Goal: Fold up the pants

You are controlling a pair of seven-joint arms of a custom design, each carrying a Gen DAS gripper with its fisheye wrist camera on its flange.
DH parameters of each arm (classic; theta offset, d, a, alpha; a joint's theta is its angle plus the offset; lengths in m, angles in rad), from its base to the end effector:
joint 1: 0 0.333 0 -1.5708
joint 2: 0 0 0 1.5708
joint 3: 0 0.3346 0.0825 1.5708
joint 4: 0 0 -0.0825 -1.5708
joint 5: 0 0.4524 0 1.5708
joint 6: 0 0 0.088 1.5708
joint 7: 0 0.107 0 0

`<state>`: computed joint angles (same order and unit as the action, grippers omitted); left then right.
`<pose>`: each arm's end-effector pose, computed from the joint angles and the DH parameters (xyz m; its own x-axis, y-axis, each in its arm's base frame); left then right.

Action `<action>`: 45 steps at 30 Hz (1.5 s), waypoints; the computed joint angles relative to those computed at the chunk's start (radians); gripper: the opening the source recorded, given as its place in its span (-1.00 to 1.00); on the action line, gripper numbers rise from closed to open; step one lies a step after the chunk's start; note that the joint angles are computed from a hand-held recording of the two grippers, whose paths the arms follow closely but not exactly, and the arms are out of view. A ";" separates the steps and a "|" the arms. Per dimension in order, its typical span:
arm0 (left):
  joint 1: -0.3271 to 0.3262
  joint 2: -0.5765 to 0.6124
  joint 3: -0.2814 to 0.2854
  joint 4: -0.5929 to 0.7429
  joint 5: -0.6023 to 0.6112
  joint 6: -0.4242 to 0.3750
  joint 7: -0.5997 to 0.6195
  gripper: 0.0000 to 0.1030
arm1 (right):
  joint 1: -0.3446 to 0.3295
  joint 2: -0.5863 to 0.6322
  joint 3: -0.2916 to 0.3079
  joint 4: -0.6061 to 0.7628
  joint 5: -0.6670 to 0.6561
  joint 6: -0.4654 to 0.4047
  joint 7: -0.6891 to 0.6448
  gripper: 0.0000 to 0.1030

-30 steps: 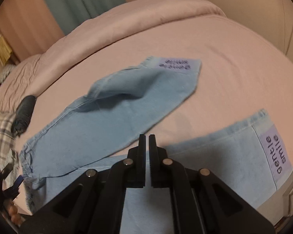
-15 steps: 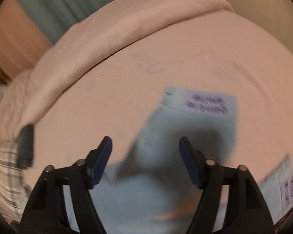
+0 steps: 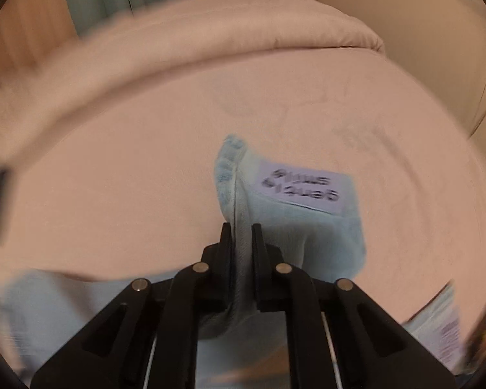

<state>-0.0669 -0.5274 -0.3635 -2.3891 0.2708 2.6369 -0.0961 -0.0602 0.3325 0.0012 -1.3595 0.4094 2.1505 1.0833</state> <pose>0.4487 -0.2370 0.5775 0.5788 -0.5128 0.6340 -0.3626 -0.8583 -0.3631 0.7726 -0.0293 0.5959 0.3204 -0.9331 -0.1632 -0.8225 -0.1886 -0.5365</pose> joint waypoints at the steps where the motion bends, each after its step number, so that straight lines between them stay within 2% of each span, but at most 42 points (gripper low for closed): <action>1: -0.001 0.006 0.000 0.002 0.000 0.016 -0.001 0.62 | -0.050 -0.037 0.017 -0.025 0.112 -0.033 -0.049 -0.80; 4: -0.007 0.034 0.006 0.010 -0.008 0.070 0.008 0.62 | -0.120 -0.180 0.001 -0.172 0.330 -0.060 -0.212 -0.80; 6: -0.018 0.060 0.017 0.019 -0.027 0.106 0.023 0.62 | -0.117 -0.241 -0.035 -0.251 0.363 -0.058 -0.246 -0.80; 10: 0.003 0.079 0.008 0.022 -0.027 0.163 0.014 0.62 | -0.110 -0.286 -0.101 -0.353 0.315 -0.093 -0.235 -0.80; 13: 0.011 0.113 0.022 0.030 -0.027 0.194 0.042 0.75 | -0.106 -0.262 -0.119 -0.358 0.257 -0.149 -0.208 -0.80; 14: 0.001 0.130 0.040 0.042 -0.037 0.177 0.077 0.75 | -0.105 -0.253 -0.119 -0.355 0.239 -0.158 -0.202 -0.80; 16: 0.009 0.146 0.042 0.074 -0.040 0.092 0.084 0.75 | -0.100 -0.256 -0.117 -0.374 0.214 -0.145 -0.196 -0.80; 17: 0.022 0.150 0.035 0.079 -0.024 0.093 0.067 0.75 | -0.096 -0.255 -0.115 -0.373 0.210 -0.136 -0.196 -0.80; 19: 0.017 0.171 0.056 0.082 -0.014 0.145 0.101 0.75 | -0.095 -0.257 -0.114 -0.372 0.214 -0.134 -0.197 -0.80; 22: 0.003 0.202 0.088 0.108 -0.070 0.099 0.119 0.75 | -0.094 -0.247 -0.113 -0.351 0.220 -0.148 -0.186 -0.80; 25: 0.035 0.203 0.092 0.102 -0.064 0.104 0.076 0.74 | -0.106 -0.246 -0.119 -0.359 0.229 -0.153 -0.208 -0.80; 26: 0.057 0.197 0.078 0.105 -0.037 0.072 0.043 0.34 | -0.110 -0.246 -0.121 -0.363 0.234 -0.153 -0.221 -0.80; 27: 0.055 0.190 0.080 0.116 -0.039 0.004 0.038 -0.35 | -0.112 -0.246 -0.122 -0.363 0.237 -0.154 -0.225 -0.80; 28: 0.035 0.185 0.097 0.120 -0.062 -0.037 0.069 -0.59 | -0.113 -0.244 -0.121 -0.362 0.242 -0.157 -0.225 -0.80; 29: 0.025 0.174 0.101 0.115 -0.061 -0.037 0.085 -0.79 | -0.114 -0.238 -0.120 -0.353 0.252 -0.167 -0.224 -0.80; 33: 0.051 0.011 0.004 0.051 0.088 -0.039 -0.011 -0.82 | -0.117 -0.247 -0.116 -0.342 0.285 -0.143 -0.246 -0.80; 37: -0.018 -0.156 -0.040 -0.058 0.060 -0.008 -0.051 -0.82 | -0.142 -0.272 -0.133 -0.322 0.398 -0.157 -0.281 -0.80; 38: -0.064 -0.179 -0.039 -0.091 0.019 -0.017 -0.048 -0.82 | -0.145 -0.283 -0.137 -0.327 0.405 -0.146 -0.291 -0.80; 42: -0.108 -0.155 -0.068 -0.130 -0.056 -0.051 -0.080 -0.82 | -0.156 -0.293 -0.156 -0.342 0.374 -0.168 -0.285 -0.80; 45: -0.117 -0.139 -0.070 -0.142 -0.077 -0.071 -0.109 -0.81 | -0.145 -0.288 -0.154 -0.378 0.256 -0.149 -0.235 -0.80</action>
